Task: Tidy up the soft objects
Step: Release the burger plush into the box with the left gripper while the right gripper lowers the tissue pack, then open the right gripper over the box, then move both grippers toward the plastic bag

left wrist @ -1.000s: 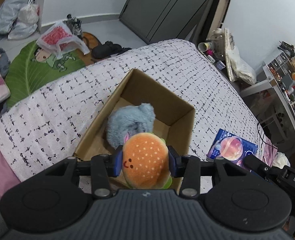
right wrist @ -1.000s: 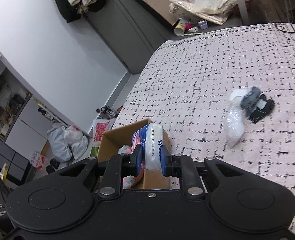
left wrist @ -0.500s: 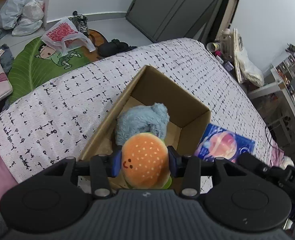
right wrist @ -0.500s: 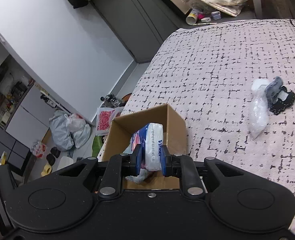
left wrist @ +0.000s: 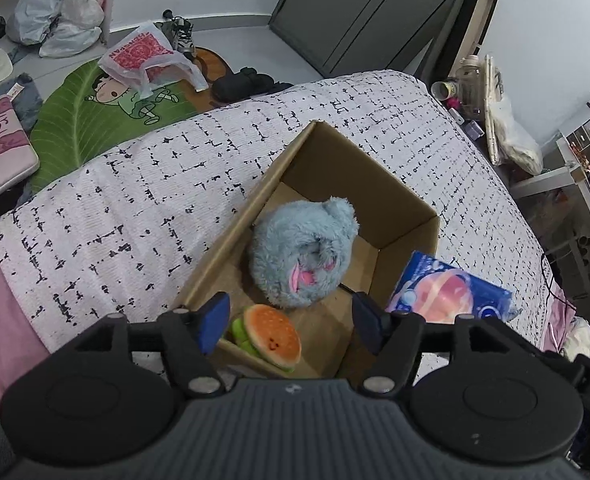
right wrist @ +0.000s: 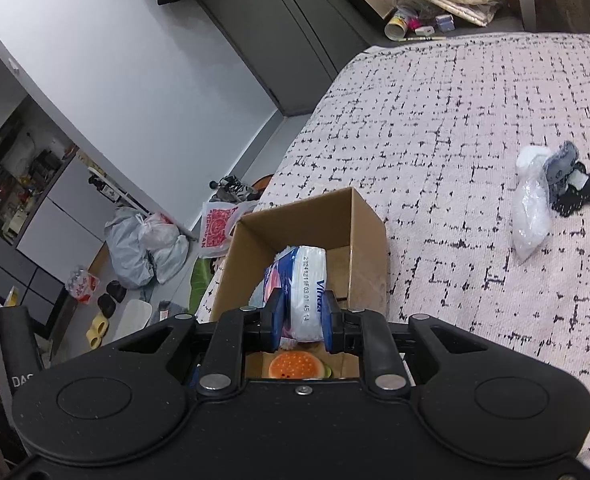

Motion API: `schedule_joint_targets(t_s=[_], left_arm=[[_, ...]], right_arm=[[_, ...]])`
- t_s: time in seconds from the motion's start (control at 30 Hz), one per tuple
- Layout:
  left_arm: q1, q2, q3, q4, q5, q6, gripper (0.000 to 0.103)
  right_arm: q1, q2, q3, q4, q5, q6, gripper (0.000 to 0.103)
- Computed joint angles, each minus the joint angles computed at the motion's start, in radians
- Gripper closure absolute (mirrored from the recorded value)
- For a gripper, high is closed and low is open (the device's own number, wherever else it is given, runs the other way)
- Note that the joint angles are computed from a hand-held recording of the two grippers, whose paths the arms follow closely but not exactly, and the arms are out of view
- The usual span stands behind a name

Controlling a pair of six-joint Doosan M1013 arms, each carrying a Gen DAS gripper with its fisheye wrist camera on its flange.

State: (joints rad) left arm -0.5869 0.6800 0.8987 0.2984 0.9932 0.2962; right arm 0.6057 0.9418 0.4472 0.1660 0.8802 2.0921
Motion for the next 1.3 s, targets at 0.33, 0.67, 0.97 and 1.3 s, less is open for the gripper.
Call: schedule_joint_targets(t_s=[0.33,0.67,0.97,1.3], left_arm=[[-0.013,0.001,-0.011,0.048,0.024,0.006,0.036],[-0.035,-0.005,-0.018,0.099,0.032,0.058,0.032],[-0.059,0.014,-0.087,0.169,0.087,0.071,0.027],[-0.086,0.044,-0.167,0.188,0.086,0.109,0.007]], right_arm=[[-0.001,-0.007,0.022,0.041,0.007,-0.013,0.053],[-0.012,-0.085,0.141,-0.01,-0.074,-0.022,0.038],[-0.034,-0.157,0.252,-0.074,-0.153,0.005,0.013],[-0.06,-0.228,0.38,-0.142,-0.284,0.092,0.0]])
